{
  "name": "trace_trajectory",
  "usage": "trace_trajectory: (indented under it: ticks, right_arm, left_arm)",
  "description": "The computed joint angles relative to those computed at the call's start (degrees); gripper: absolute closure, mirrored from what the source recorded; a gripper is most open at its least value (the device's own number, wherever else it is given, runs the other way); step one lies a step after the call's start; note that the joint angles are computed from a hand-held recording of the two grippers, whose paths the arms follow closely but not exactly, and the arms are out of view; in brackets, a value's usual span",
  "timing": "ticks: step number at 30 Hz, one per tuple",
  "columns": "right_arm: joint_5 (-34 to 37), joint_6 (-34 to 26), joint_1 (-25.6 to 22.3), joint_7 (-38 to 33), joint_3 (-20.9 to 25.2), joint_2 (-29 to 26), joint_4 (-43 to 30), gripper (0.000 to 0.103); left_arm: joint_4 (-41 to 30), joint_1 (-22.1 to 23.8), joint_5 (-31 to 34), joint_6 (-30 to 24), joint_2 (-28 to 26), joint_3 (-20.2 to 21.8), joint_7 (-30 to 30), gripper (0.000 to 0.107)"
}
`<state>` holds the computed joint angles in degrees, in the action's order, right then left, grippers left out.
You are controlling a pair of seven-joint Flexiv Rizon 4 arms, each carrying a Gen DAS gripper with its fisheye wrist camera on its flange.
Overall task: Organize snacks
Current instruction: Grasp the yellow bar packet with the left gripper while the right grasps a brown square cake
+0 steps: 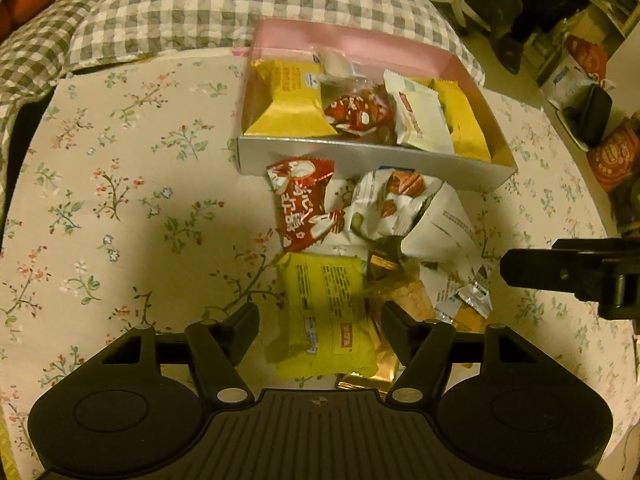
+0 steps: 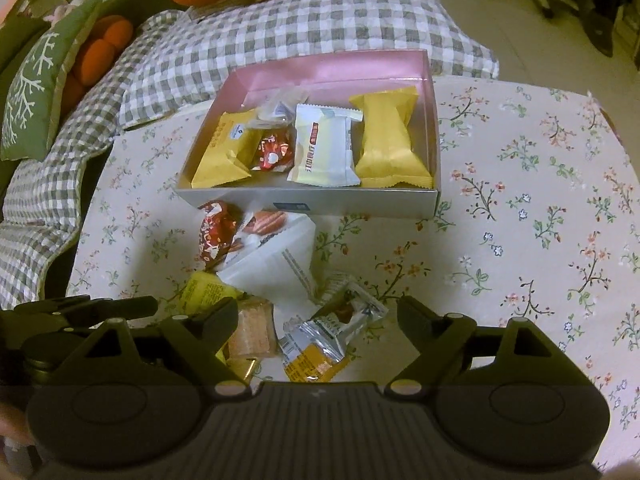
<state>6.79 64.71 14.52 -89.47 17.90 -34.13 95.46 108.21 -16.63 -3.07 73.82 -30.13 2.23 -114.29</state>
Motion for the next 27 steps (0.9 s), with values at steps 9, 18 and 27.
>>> trace_trajectory:
  ticks: [9, 18, 27]
  right_arm:
    - [-1.2, 0.45, 0.74, 0.0, -0.42, -0.21, 0.29, 0.018]
    - [-2.9, 1.58, 1.54, 0.81, -1.25, -0.4, 0.91, 0.018]
    - [-4.29, 3.41, 1.39, -0.3, -1.05, -1.25, 1.18, 0.023]
  left_arm:
    - [-0.85, 0.23, -0.58, 0.08, -1.93, -0.92, 2.07, 0.035]
    - [-2.64, -1.21, 2.0, -1.87, -3.12, 1.15, 2.23, 0.04]
    - [-2.54, -0.89, 2.22, -1.8, -2.9, 0.87, 3.63, 0.068]
